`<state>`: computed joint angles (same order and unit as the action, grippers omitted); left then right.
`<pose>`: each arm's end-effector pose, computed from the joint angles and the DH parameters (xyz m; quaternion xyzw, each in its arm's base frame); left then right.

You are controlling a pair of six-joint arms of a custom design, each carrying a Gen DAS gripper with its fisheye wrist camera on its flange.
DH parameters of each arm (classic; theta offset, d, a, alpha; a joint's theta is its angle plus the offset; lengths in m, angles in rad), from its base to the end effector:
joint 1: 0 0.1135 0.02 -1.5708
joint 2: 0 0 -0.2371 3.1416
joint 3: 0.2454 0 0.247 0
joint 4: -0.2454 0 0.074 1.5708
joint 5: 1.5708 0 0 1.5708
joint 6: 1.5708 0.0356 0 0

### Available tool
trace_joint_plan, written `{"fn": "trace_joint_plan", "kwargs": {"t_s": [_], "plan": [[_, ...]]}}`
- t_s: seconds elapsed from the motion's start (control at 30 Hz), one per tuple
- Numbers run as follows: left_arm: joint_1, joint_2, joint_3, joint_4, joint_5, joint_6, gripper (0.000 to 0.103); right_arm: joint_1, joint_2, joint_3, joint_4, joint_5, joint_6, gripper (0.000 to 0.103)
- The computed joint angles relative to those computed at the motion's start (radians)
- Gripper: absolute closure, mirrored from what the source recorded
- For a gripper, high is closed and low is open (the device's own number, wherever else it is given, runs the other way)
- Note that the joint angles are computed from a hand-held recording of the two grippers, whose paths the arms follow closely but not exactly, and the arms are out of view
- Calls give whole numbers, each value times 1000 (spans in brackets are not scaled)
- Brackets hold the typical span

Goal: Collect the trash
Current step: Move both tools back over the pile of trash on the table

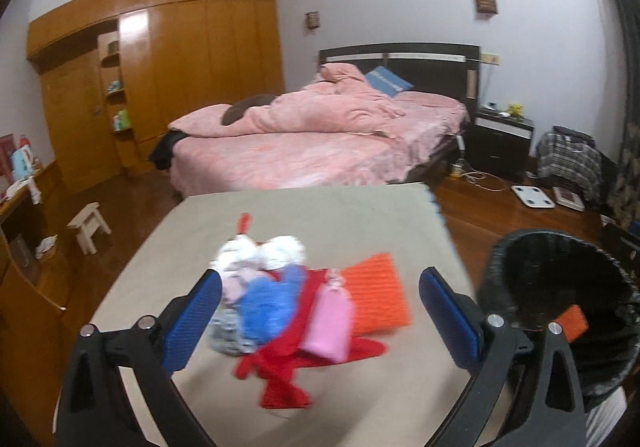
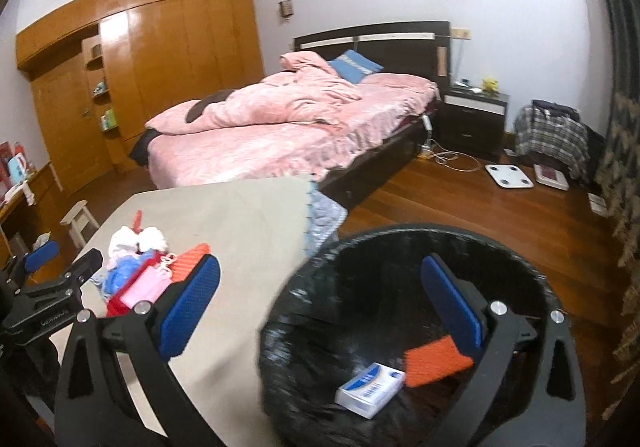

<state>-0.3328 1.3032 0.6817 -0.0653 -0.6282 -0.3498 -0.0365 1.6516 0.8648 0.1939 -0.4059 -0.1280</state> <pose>0.2587 -0.0673 0.1863 -0.1395 0.8585 0.1270 0.4768 0.3396 0.0017 0.1629 -0.1341 0.8595 0.1395 0.4731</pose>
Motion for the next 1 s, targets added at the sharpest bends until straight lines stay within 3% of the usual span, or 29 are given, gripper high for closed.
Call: {"fn": "trace_joint_plan", "kwargs": {"t_s": [0.4, 0.67, 0.9, 1.0], "plan": [[276, -103, -192, 123, 110, 98, 10, 243, 155, 31, 140, 93, 36, 5], [405, 31, -216, 230, 232, 127, 17, 332, 241, 80, 155, 146, 23, 5], [419, 126, -215, 292, 247, 141, 20, 349, 284, 101, 147, 164, 25, 6], [428, 171, -202, 312, 265, 143, 27, 354, 301, 104, 151, 170, 27, 6]]}}
